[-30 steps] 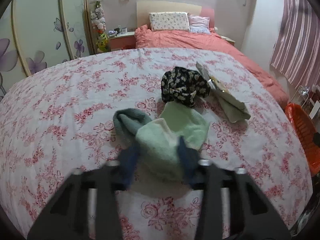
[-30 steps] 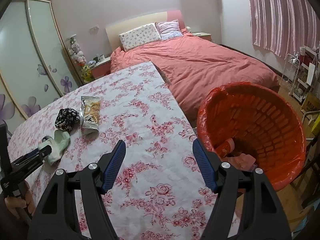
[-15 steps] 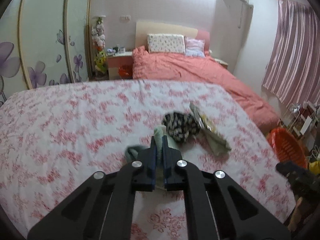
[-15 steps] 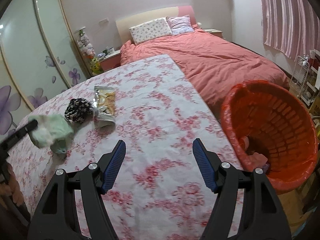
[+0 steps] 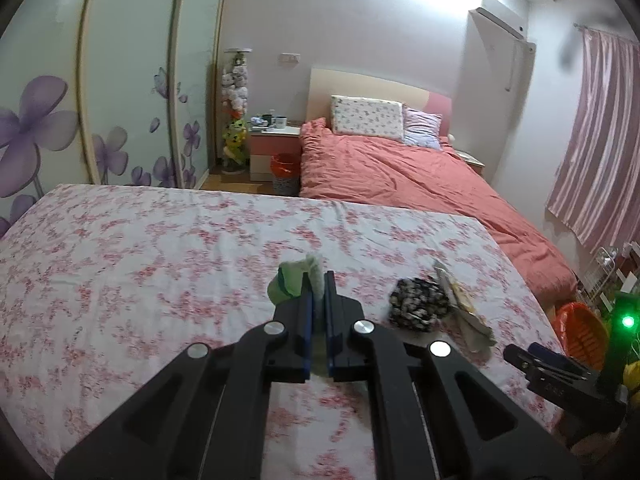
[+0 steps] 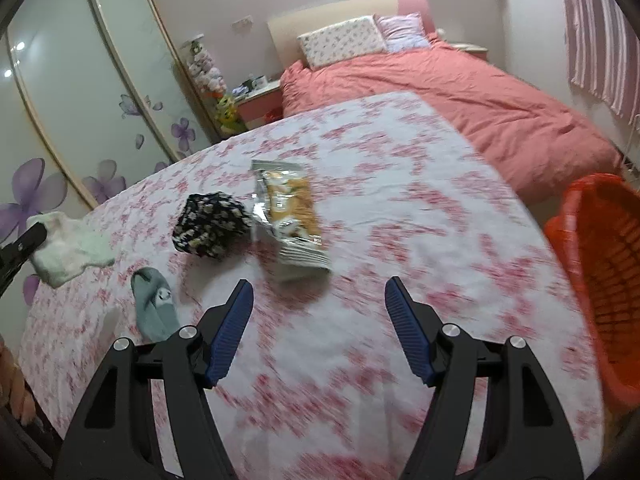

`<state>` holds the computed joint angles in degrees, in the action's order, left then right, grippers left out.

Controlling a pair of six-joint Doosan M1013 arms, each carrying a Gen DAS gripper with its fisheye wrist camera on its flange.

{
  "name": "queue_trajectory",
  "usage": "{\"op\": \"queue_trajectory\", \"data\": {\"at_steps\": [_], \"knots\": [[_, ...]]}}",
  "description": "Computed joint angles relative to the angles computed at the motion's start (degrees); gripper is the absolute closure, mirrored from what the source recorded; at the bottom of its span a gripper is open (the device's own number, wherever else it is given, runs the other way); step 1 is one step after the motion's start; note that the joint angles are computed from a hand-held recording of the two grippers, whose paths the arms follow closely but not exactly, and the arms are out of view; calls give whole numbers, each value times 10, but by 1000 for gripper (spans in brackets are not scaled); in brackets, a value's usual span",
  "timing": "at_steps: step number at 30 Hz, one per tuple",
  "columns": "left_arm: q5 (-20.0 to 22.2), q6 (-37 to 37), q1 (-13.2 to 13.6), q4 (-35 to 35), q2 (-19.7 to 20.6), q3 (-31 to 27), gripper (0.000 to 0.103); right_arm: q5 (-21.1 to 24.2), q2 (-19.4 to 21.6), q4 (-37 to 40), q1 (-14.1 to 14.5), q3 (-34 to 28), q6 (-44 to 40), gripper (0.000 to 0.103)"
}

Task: Collect trash
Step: 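Grasp the green sock with the left gripper while the right grasps the snack bag, then carry the sock and snack bag over the basket and release both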

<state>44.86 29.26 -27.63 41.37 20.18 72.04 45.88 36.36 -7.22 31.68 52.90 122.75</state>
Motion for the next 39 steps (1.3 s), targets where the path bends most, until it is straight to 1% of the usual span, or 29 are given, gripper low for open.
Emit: {"op": "queue_trajectory", "data": {"at_steps": [6, 7, 9, 11, 12, 13, 14, 15, 18, 20, 23, 32, 39], "knots": [[3, -7, 11, -1, -4, 6, 97, 51, 47, -23, 8, -78, -3, 40], [3, -6, 13, -3, -4, 7, 97, 56, 49, -25, 8, -81, -2, 41], [2, -7, 15, -6, -6, 10, 97, 78, 61, -30, 8, -101, 0, 48], [1, -5, 16, -8, -6, 11, 97, 88, 63, -28, 6, -103, 5, 59], [0, -5, 17, -10, -6, 12, 97, 89, 62, -27, 5, -99, 7, 63], [-1, -4, 18, -12, -6, 12, 97, 89, 59, -25, 4, -95, 10, 69], [-1, -3, 17, -13, -5, 11, 97, 87, 57, -24, 3, -91, 12, 73], [-2, -2, 17, -14, -5, 11, 97, 82, 53, -25, 3, -84, 16, 75], [-4, 2, 16, -18, -4, 9, 97, 70, 40, -38, 4, -64, 27, 84], [-6, 5, 14, -19, -3, 8, 97, 65, 36, -35, 2, -57, 27, 93], [-8, 10, 9, -21, -3, 4, 97, 51, 23, -42, 2, -41, 36, 95], [-18, 23, -8, -20, -3, -6, 97, -6, -21, -61, -1, 16, 62, 95], [-26, 38, -23, -26, -1, -17, 97, -41, -54, -64, -4, 57, 61, 95]]}}
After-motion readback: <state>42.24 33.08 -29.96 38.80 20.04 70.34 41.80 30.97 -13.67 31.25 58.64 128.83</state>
